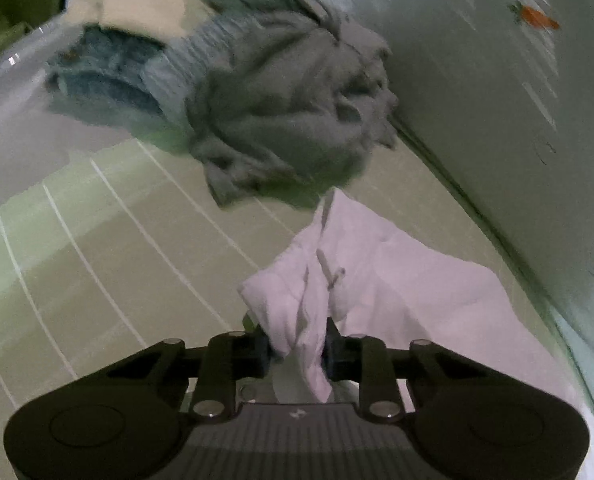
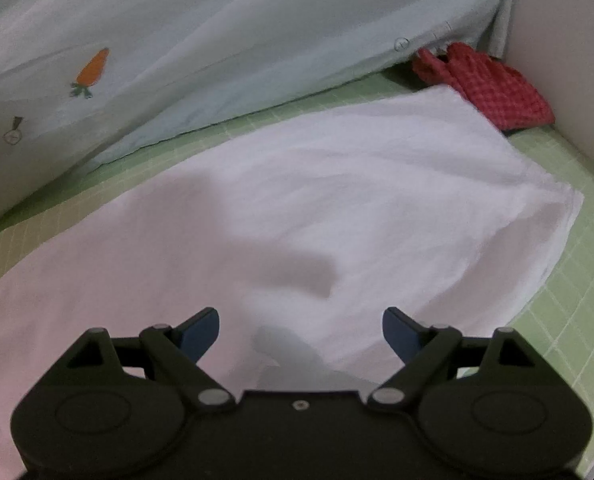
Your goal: Fold clothes
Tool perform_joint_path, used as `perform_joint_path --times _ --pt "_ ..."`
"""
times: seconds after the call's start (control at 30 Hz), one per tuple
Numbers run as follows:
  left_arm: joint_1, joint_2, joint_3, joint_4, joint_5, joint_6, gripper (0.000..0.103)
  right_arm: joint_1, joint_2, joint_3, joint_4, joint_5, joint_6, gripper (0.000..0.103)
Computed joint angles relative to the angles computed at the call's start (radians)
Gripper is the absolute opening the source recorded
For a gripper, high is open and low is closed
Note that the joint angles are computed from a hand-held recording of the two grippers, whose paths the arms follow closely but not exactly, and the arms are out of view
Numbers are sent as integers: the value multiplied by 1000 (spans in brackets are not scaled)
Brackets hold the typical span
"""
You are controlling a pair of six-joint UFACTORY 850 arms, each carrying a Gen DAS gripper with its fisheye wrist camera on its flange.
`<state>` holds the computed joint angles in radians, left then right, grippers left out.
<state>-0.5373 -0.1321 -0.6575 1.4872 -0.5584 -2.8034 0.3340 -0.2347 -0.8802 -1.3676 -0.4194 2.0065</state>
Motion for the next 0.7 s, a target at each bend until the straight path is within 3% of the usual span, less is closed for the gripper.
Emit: perform_joint_path --times 0.13,0.23,0.37,0.53,0.7 --pt "-1 -13 -26 -127 -141 216 23 -12 28 28 -42 1 35 89" --pt "14 28 -10 -114 -140 186 21 -41 48 60 -81 26 110 89" --pt "-38 32 -55 -99 -206 239 18 -90 56 95 -182 84 269 89" --pt "-114 -3 -151 -73 -278 286 17 -159 67 133 -426 164 516 89" --pt "-185 -89 -294 -102 -331 375 17 -236 79 157 -784 218 829 89"
